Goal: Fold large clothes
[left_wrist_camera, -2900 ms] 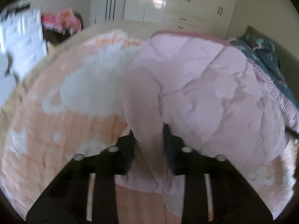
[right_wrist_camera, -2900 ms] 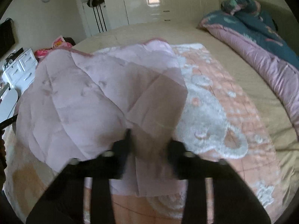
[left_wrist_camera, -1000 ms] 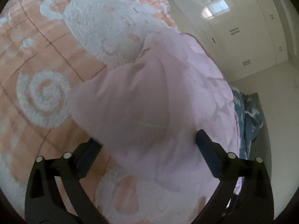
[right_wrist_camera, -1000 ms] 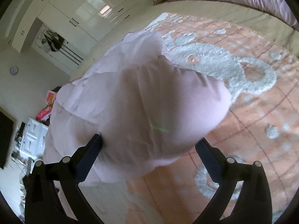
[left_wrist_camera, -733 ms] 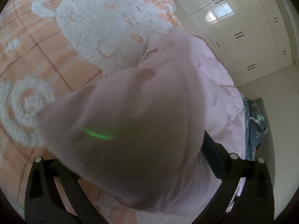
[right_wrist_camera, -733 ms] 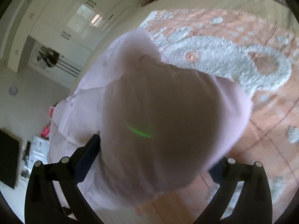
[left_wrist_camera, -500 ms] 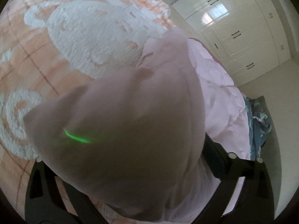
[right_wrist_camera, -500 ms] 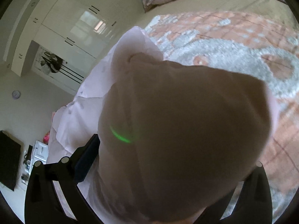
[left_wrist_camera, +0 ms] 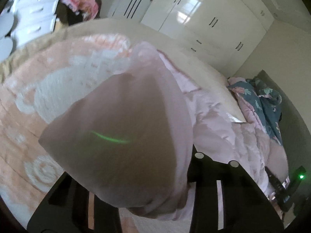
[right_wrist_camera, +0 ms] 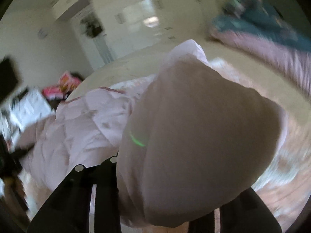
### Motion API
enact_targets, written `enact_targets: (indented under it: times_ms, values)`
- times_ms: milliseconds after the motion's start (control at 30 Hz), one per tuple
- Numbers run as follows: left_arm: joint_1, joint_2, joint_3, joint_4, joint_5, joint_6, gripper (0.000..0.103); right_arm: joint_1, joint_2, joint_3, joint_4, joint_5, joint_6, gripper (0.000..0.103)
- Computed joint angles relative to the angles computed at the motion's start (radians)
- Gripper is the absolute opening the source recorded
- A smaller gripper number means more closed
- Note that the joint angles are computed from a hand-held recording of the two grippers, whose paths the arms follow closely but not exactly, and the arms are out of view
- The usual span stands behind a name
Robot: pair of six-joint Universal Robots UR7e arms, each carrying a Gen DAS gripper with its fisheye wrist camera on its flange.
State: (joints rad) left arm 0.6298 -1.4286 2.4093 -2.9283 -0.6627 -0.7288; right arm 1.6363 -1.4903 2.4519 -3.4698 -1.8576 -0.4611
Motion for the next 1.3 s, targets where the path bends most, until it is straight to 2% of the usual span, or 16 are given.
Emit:
enact_targets:
  times_ms: [167, 500, 633, 867, 1100, 1300]
  values:
    - [-0.088, -0.095, -0.026, 0.239, 0.044, -0.081, 0.026, 0.142, -0.036, -0.006, 0.055, -0.089, -0.056, 0.029]
    - [-0.253, -0.286, -0.016, 0.620, 0.078, -0.270, 0.026, 0.265, -0.179, 0.065, 0.140, -0.133, -0.037, 0.028]
    - [-0.315, -0.348, -0.010, 0.776, 0.076, -0.366, 0.026, 0.322, -0.235, 0.105, 0.173, -0.181, -0.025, 0.028]
    - [-0.409, -0.441, 0.009, 0.991, 0.063, -0.513, 0.027, 0.368, -0.327, 0.178, 0.201, -0.220, 0.012, 0.028]
    - [-0.516, -0.522, 0.038, 1.210, 0.027, -0.692, 0.027, 0.382, -0.412, 0.233, 0.245, -0.236, 0.036, 0.028]
    - [-0.595, -0.558, 0.053, 1.345, -0.007, -0.820, 0.027, 0.404, -0.454, 0.266, 0.266, -0.254, 0.050, 0.028]
